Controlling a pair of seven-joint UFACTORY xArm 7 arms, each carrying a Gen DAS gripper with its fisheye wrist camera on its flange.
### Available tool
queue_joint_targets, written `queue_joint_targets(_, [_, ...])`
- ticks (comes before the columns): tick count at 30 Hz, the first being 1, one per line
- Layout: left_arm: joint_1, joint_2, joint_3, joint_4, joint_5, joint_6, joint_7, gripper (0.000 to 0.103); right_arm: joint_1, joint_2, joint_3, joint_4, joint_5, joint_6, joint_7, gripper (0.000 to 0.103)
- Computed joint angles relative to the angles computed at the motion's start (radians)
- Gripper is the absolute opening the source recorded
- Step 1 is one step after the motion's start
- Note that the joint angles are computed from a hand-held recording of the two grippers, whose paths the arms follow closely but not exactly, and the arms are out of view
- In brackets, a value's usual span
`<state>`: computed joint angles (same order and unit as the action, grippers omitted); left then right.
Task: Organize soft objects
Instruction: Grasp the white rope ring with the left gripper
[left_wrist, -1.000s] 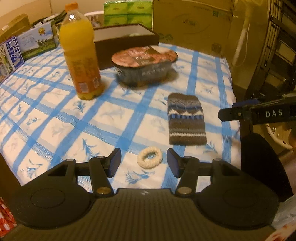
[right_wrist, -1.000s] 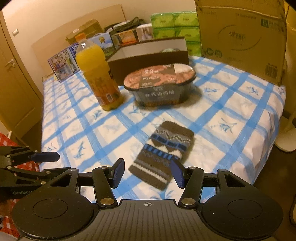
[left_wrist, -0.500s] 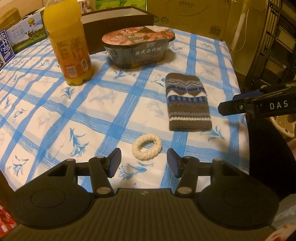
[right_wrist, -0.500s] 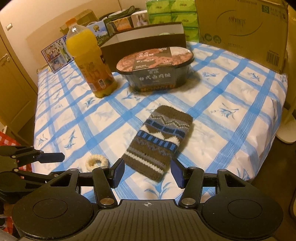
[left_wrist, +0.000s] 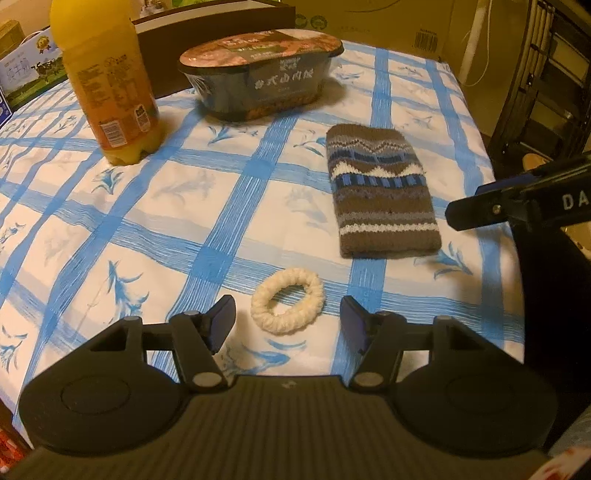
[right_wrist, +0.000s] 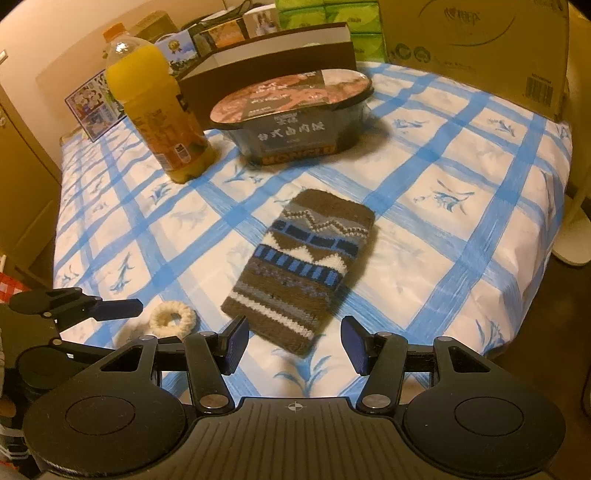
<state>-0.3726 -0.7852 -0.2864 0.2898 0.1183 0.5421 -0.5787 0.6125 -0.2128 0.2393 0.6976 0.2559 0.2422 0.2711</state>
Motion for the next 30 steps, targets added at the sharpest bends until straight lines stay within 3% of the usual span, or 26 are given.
queue_joint_targets(6, [0.019, 0.053, 0.003, 0.002, 0.017, -0.041, 0.004, 0.050, -0.003, 0.017, -0.003, 0.007, 0.008, 0.002, -0.003, 0.055])
queue_joint_targets(16, [0.032, 0.079, 0.007, -0.005, 0.034, -0.095, 0.023, 0.021, -0.010, 0.036, -0.002, 0.018, 0.019, -0.004, -0.013, 0.055])
queue_joint_targets(30, [0.080, -0.015, 0.045, -0.029, 0.011, -0.055, 0.011, 0.019, -0.033, 0.135, 0.005, 0.084, 0.029, -0.057, -0.044, 0.056])
